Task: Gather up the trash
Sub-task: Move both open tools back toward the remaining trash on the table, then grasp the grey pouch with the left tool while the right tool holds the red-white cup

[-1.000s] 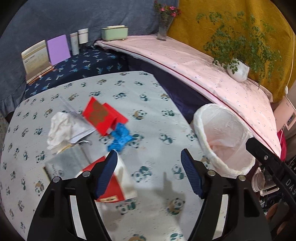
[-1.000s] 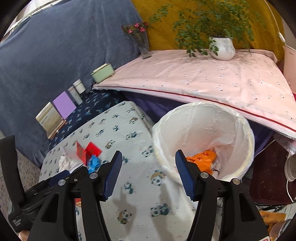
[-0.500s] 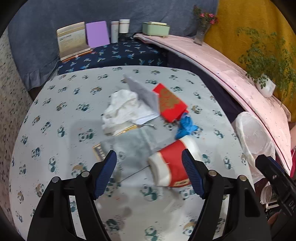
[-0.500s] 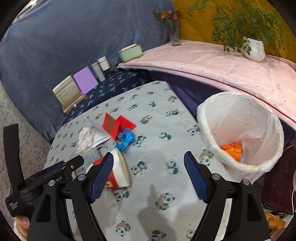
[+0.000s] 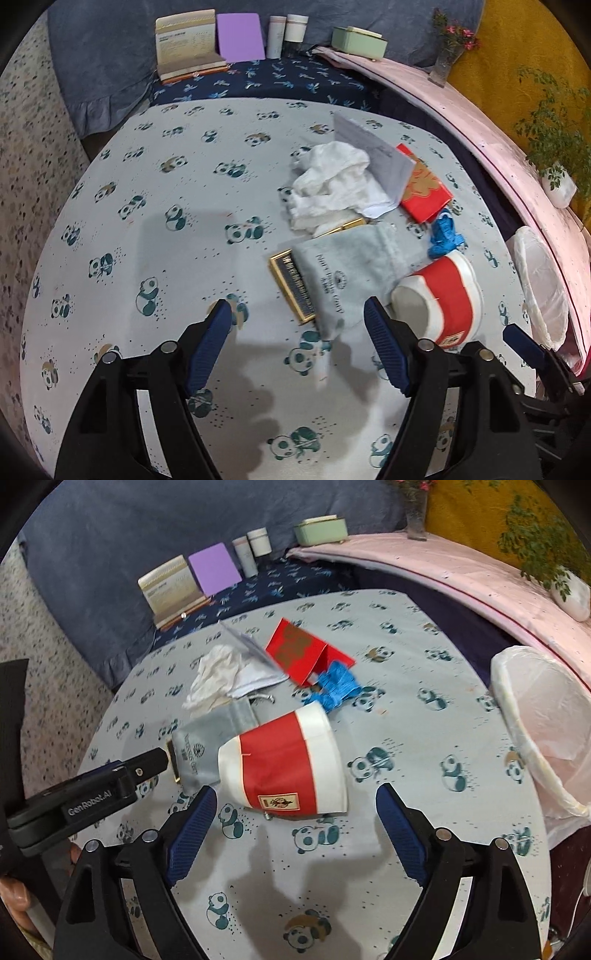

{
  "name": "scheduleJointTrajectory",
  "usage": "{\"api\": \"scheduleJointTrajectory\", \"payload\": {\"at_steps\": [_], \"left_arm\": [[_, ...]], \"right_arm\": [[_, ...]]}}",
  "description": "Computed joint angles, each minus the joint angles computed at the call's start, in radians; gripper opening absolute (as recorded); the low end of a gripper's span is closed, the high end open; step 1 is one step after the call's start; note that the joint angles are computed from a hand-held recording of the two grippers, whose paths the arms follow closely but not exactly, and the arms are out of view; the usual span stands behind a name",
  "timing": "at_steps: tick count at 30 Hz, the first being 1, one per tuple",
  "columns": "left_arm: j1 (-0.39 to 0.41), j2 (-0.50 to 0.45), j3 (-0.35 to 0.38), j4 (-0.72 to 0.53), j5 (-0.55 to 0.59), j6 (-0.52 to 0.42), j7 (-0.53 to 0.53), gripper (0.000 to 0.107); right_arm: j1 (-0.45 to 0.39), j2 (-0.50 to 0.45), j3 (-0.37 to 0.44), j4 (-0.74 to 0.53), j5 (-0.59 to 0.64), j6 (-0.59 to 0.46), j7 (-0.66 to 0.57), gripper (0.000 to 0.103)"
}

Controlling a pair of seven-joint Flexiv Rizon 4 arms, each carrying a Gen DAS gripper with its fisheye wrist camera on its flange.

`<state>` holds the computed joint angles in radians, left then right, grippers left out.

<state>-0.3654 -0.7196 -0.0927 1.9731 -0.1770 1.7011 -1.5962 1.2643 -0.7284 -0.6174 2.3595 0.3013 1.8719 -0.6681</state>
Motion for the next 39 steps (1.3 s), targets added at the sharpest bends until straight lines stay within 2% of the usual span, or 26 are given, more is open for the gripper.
{"api": "scheduleJointTrajectory", "payload": {"at_steps": [1, 11, 17, 20, 27, 33, 35, 37, 39], "left_arm": [[0.007, -0.001, -0.003, 0.001, 0.0, 0.0, 0.0, 0.076], [0.053, -0.031, -0.035, -0.031, 0.002, -0.041, 0.024, 0.076], [0.062, -0.056, -0.046, -0.063, 0.001, -0.065, 0.042, 0.076], [0.064, -0.068, -0.049, -0.078, -0.002, -0.075, 0.048, 0.076], [0.061, -0.083, -0.057, -0.105, -0.005, -0.092, 0.058, 0.074], [0.063, -0.087, -0.078, -0.113, 0.001, -0.091, 0.077, 0.064], [0.057, -0.09, -0.076, -0.119, 0.002, -0.097, 0.083, 0.054], [0.048, -0.093, -0.072, -0.128, 0.001, -0.109, 0.088, 0.051], [0.032, -0.095, -0.057, -0.133, 0.003, -0.109, 0.087, 0.041]], "right_arm": [[-0.012, -0.002, 0.01, -0.008, -0.008, -0.005, -0.002, 0.084], [-0.101, -0.032, 0.047, -0.087, -0.104, -0.08, 0.011, 0.086], [-0.168, -0.042, 0.092, -0.121, -0.152, -0.093, 0.025, 0.086], [-0.203, -0.041, 0.125, -0.122, -0.156, -0.058, 0.025, 0.085], [-0.158, -0.043, 0.086, -0.091, -0.079, 0.002, 0.001, 0.084], [-0.131, -0.027, 0.057, -0.055, 0.002, 0.039, -0.016, 0.084], [-0.122, -0.023, 0.046, -0.045, 0.022, 0.043, -0.02, 0.084], [-0.116, -0.019, 0.04, -0.036, 0.038, 0.048, -0.021, 0.084], [-0.112, -0.016, 0.035, -0.03, 0.05, 0.052, -0.025, 0.084]]}}
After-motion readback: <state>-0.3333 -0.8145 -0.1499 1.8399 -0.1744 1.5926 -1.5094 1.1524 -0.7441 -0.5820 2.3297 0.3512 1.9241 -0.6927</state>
